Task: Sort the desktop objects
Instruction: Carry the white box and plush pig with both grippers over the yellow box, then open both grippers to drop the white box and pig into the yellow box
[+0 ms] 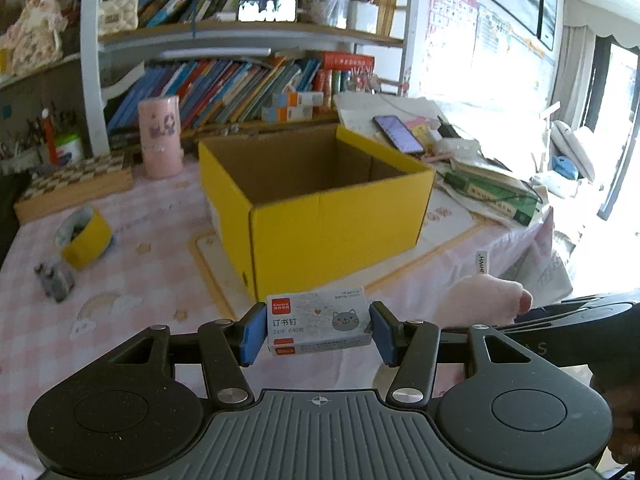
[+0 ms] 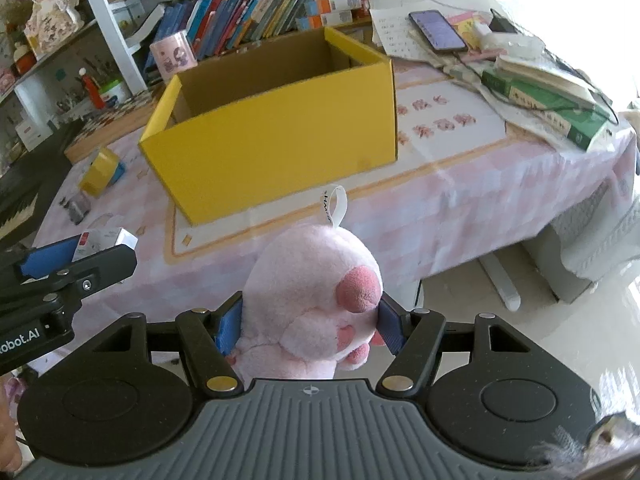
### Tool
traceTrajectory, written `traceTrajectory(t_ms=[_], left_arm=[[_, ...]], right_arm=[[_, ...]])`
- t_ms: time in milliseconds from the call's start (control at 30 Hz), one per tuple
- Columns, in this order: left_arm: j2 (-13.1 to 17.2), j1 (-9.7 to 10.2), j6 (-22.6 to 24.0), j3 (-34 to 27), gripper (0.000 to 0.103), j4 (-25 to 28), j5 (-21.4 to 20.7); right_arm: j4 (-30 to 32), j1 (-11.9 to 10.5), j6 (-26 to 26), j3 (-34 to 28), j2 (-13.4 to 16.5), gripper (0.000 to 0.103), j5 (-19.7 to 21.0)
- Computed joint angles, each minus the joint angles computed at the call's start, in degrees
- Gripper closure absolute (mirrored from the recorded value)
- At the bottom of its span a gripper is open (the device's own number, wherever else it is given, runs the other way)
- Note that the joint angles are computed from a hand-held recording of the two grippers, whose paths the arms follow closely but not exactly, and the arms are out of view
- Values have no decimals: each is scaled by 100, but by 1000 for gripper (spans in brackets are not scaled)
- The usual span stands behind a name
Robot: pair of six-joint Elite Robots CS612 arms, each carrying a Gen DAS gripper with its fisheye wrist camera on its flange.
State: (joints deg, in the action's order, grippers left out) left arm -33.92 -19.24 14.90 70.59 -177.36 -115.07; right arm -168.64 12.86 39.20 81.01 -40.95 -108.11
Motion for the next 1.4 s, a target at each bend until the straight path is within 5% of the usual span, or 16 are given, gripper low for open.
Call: traceTrajectory(t_ms=[367,700,967,1400], left_arm=[[341,-237,-125,-665,49,-662,274],[738,-434,-272,-1509,49,-744,960],[1046,-588,-123,-2139,49,-87,1595],[1358,-688,-510,-2835,49,1492,1890]], right_arm=[[-732,-322,-967,-195,66,39,-165],[-1606,-669,-2112,-618,255,39,-206],[-1640,-905,-2933,-1292,600,39,326],[-234,-1082,-4315,-2676,1305,39,1489]])
